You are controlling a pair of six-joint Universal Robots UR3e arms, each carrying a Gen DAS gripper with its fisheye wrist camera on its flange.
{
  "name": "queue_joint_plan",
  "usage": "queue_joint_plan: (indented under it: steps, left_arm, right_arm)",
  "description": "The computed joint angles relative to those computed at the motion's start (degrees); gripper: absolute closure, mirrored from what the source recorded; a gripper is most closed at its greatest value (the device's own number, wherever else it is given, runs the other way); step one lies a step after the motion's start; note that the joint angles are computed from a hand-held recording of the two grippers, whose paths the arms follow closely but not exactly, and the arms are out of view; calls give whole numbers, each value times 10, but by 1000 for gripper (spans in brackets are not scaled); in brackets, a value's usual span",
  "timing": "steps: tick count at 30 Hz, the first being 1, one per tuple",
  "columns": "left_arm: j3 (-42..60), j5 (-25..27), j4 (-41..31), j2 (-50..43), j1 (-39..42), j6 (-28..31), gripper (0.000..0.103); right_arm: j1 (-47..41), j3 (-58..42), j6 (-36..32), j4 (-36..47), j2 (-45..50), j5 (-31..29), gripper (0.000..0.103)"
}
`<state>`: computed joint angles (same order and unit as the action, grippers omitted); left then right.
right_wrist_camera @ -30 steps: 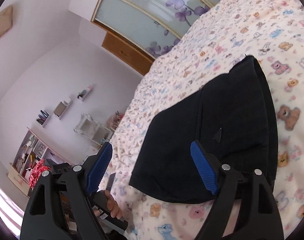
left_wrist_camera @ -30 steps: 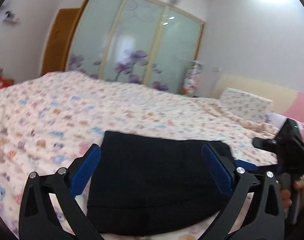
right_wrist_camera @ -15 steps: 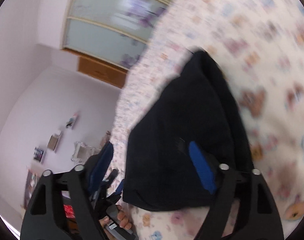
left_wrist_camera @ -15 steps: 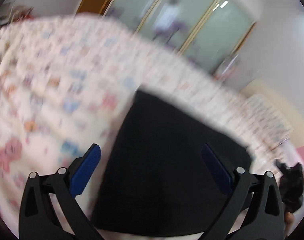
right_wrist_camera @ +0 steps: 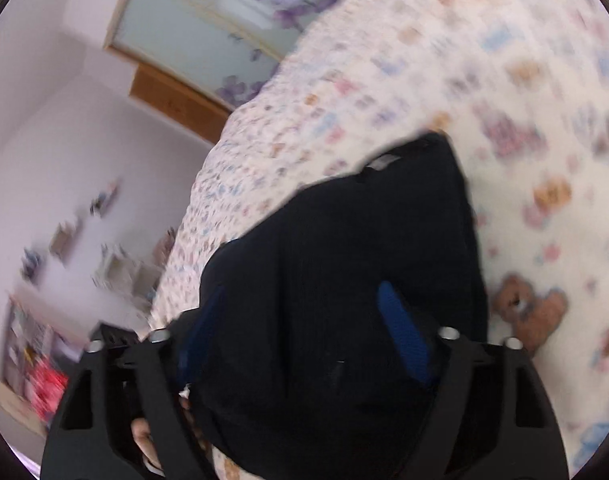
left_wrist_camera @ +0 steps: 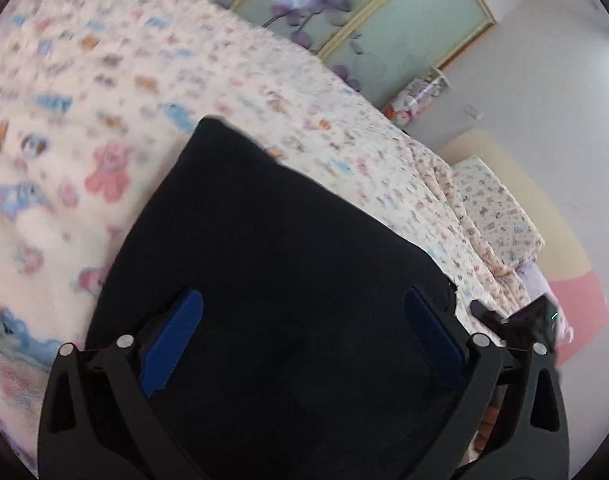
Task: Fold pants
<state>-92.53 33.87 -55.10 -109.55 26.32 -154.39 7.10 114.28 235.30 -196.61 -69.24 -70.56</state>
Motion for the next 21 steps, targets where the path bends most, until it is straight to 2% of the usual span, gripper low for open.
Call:
queue_joint_plan:
  steps: [2, 4, 6, 7, 10, 12, 14, 16, 17, 18, 21]
  left_arm:
    - [7, -16, -10, -10, 11, -13, 6]
    - [16, -43, -36, -21, 25, -1, 6]
    - [-12, -44, -33, 9, 36, 7, 6]
    - [-31, -46, -38, 35, 45, 25, 5]
    - [-64, -71, -153, 119, 81, 164, 2]
    - [-90, -68, -165, 160, 90, 209, 2]
    - [-100, -58, -201, 184, 94, 261, 2]
    - [-93, -37, -233, 184, 86, 291, 2]
    - [-102, -22, -210, 185, 79, 280, 2]
    - [-115, 4, -155, 181, 65, 248, 2]
    - [-156, 70, -28, 166, 35, 195, 2]
  right_arm:
    - [-13, 16, 12, -31, 5, 23, 34]
    - [-13, 28, 7, -34, -7, 30, 34]
    - [-7, 34, -7, -4, -40, 33, 30]
    - [-5, 41, -15, 9, -61, 44, 23]
    - [13, 42, -64, 91, -132, 46, 21]
    - [25, 39, -90, 140, -171, 38, 18]
    - [22, 40, -106, 171, -191, 61, 14]
    - [21, 27, -122, 245, -192, 77, 11]
    - [22, 10, -131, 281, -175, 81, 11]
    - [21, 5, -136, 295, -158, 87, 11]
    - [3, 36, -110, 218, -132, 111, 10]
